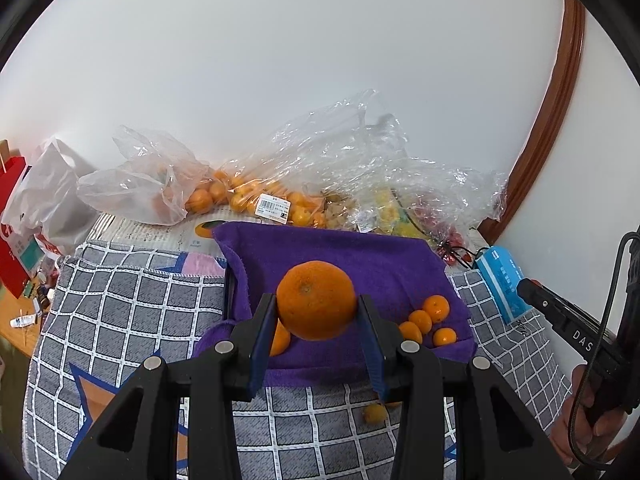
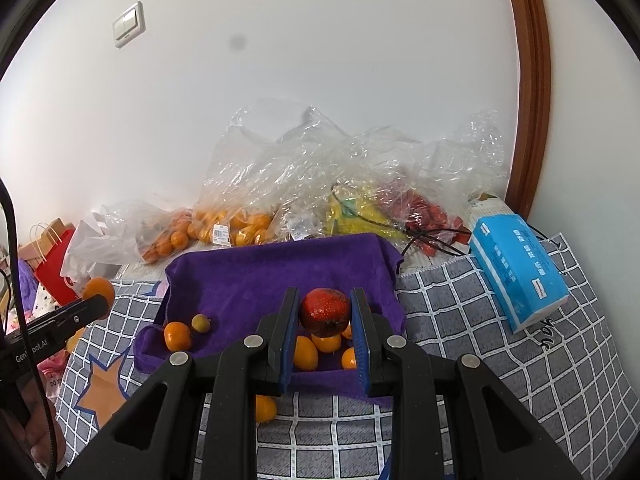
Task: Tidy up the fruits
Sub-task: 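Lower both held fruits down onto the purple towel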
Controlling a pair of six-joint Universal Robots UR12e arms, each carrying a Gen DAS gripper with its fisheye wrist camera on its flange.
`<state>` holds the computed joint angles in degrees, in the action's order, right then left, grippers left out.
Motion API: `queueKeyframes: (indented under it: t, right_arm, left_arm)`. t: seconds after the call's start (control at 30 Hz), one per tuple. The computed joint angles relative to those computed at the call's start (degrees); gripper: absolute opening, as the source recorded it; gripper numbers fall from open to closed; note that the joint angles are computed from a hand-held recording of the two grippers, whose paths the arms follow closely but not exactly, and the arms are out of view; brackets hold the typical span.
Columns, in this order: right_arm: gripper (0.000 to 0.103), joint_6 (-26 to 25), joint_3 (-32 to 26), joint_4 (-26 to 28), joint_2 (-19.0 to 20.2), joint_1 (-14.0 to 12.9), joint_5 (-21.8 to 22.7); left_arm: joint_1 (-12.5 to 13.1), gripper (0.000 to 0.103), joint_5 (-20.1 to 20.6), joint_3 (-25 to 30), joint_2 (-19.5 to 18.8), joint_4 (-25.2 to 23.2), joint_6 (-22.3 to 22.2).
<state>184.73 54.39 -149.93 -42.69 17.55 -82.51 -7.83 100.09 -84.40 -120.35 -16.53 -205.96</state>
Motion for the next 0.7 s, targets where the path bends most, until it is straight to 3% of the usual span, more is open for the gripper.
queueKeyframes:
  t: [0.7]
  right_arm:
    - [0.025,-0.8,-7.2,4.0,4.7,0.4,0.7]
  left_arm:
    - [1.1,0.039,0.0,3.0,-2.4,-2.9,0.8]
